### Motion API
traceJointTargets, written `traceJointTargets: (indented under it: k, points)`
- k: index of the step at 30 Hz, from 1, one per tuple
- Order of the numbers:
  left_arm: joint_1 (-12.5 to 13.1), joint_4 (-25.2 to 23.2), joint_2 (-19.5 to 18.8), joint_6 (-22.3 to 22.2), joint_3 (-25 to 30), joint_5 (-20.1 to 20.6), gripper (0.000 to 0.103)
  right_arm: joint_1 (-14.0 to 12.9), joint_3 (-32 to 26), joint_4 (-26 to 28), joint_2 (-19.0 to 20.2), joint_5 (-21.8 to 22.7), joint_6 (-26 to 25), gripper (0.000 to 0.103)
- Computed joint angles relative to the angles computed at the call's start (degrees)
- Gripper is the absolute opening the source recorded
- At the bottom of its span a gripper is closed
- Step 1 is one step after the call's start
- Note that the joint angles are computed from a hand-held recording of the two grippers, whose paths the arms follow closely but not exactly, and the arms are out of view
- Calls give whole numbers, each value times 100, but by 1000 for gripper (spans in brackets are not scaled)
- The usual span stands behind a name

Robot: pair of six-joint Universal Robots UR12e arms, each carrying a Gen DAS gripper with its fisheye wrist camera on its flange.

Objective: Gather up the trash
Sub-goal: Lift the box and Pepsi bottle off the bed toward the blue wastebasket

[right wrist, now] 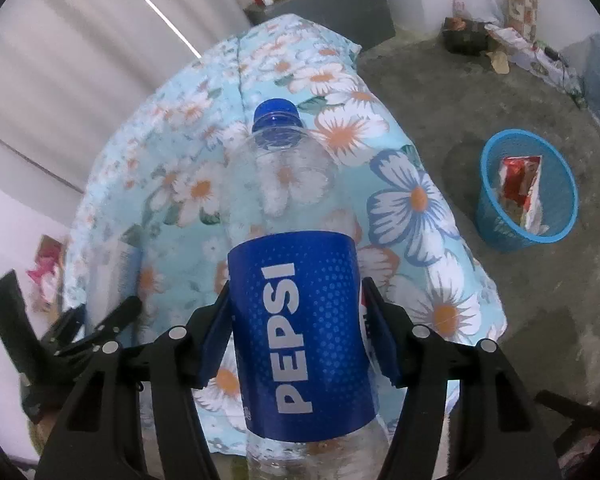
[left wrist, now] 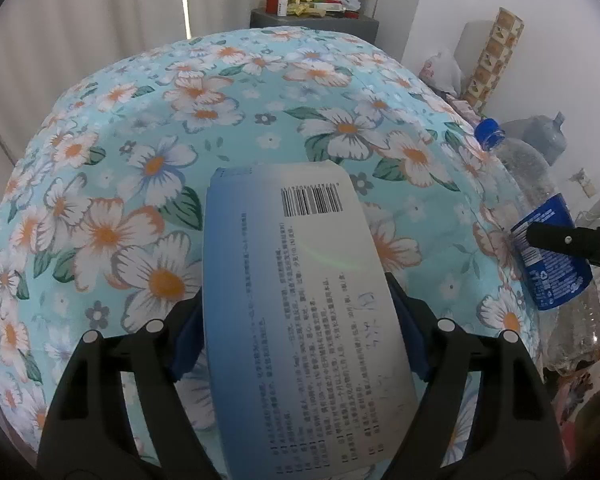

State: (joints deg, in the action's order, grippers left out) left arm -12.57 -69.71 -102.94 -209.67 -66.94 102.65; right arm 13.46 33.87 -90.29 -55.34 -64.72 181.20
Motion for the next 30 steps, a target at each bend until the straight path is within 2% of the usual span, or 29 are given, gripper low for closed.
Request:
traceJointTargets:
  k: [7, 18, 25, 30]
  points:
    - [-51, -31, -10, -46, 86, 274, 74, -102, 190, -183, -94, 473, 98, 59]
    - [-123, -141, -128, 16, 319, 437, 73, -231, 460, -421, -224, 888, 251, 59]
    - [-170, -148, -238, 101, 498, 459, 73, -318, 616, -582, -292, 1144, 330, 58]
    - [-183, -28, -329, 215, 659, 255, 72, -443, 848, -850, -387, 1556, 537, 58]
